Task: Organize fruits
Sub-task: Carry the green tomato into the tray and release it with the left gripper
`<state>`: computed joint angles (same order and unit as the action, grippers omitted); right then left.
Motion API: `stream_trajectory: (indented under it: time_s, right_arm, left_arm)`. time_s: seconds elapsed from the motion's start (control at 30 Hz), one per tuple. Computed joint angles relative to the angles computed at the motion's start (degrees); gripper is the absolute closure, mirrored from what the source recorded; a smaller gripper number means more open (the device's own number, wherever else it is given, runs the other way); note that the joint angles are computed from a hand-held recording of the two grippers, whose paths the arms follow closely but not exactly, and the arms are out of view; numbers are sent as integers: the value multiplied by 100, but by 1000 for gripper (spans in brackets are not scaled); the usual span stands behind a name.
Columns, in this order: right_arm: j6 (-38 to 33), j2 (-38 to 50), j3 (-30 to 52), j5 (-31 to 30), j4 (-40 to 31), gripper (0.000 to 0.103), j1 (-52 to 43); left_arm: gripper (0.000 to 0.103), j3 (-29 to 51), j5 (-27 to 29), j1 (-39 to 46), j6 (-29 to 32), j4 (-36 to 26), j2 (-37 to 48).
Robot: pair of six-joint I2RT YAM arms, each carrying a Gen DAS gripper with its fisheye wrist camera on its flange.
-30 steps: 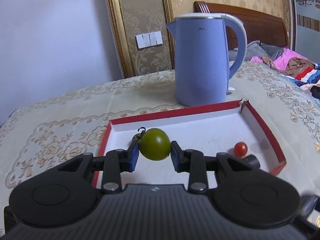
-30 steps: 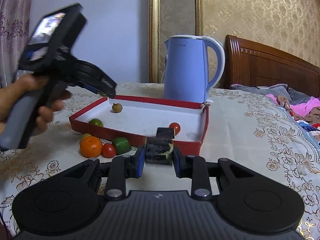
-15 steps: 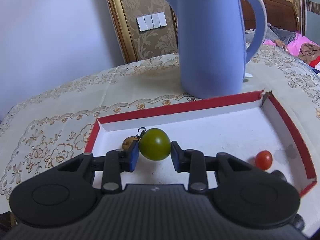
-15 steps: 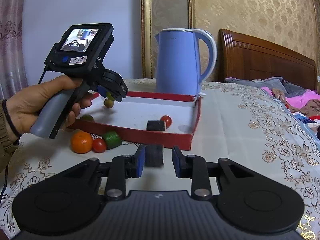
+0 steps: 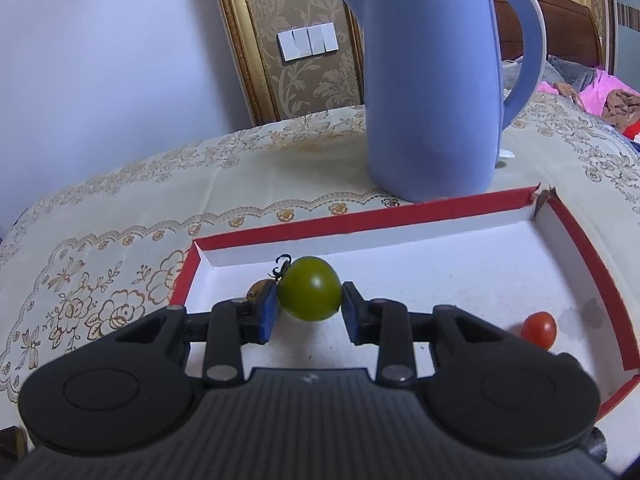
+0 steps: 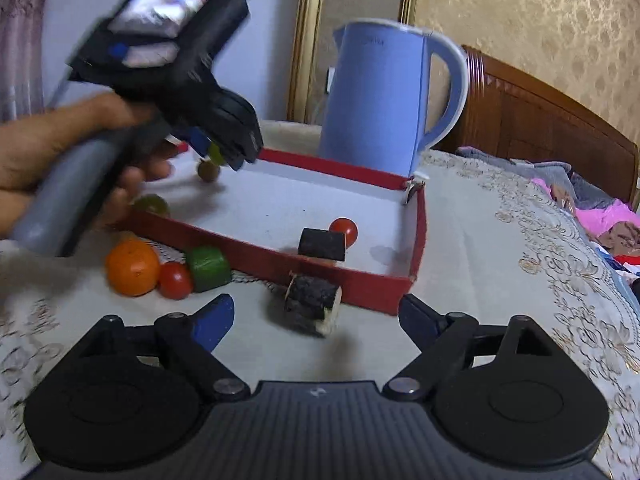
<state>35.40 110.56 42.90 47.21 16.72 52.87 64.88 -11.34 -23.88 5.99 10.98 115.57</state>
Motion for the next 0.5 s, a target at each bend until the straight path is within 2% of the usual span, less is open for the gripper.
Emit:
stream_trajectory:
  time_s: [0.03, 0.1, 0.17, 0.5]
  right_arm:
    - [-3, 71, 118, -118, -104, 26, -116]
    - [65, 177, 262, -547, -194, 61, -385]
    - [140, 223, 145, -903, 131, 72, -567]
    - [393, -171, -452, -538, 493, 75, -173]
  left_arm:
    - [72, 10, 15, 11, 8, -5, 2]
    - [72, 39, 22, 8, 29, -34, 8]
    - [72, 89, 65, 17, 26, -88, 33]
    - [68, 241, 104, -116, 15, -137, 280]
